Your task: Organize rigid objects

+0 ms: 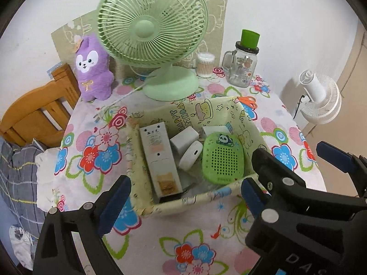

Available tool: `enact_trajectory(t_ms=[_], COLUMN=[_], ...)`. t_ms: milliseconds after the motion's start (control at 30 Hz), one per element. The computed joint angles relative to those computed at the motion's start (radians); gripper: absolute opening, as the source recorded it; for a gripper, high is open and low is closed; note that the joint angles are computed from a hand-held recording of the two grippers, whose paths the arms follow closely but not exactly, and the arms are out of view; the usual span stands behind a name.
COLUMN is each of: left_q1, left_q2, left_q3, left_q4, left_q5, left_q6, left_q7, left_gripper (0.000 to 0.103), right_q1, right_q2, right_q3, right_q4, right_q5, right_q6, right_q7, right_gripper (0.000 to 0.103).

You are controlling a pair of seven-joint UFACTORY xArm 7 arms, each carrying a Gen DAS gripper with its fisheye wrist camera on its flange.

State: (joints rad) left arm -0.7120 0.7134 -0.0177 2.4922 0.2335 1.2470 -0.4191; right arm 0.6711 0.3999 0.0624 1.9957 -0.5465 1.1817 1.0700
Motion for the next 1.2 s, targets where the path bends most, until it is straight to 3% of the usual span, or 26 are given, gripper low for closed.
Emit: enact_trajectory(t_ms=[200,567,833,1200], left_q1=[0.023,0.074,0.065,0.004], left_q2=[-0.180,-0.361,-0.419,-0.411], left_q3=[-0.027,-0.087,-0.107,-0.112], left_q4=[-0.255,-0.483,-0.493,-0.360], left_q5=[0.026,0.070,0.141,0.225], left_q6=[-0.104,-0.198,-0.167,-0.025], left_q7=[-0.015,-0.043,-0.117,-0.191], left_gripper=[0.098,0.098,0.098,0.098], right_q1=[0.054,0.120,0.106,0.087], right_q2=[-0.007,-0.066,-0.133,-0.205], right_q3=[-0.003,0.017,0.063,0.096], right_q4=[0.033,0.022,-0.016,-0.024], right_q5=[-0.055,-0.159,-0.191,-0.215], right_q6=[0.056,0.160,0.133,0.135], right_q7=[0.064,0.139,0.116,0.043], right_gripper=[0.099,0.099,0.099,0.099])
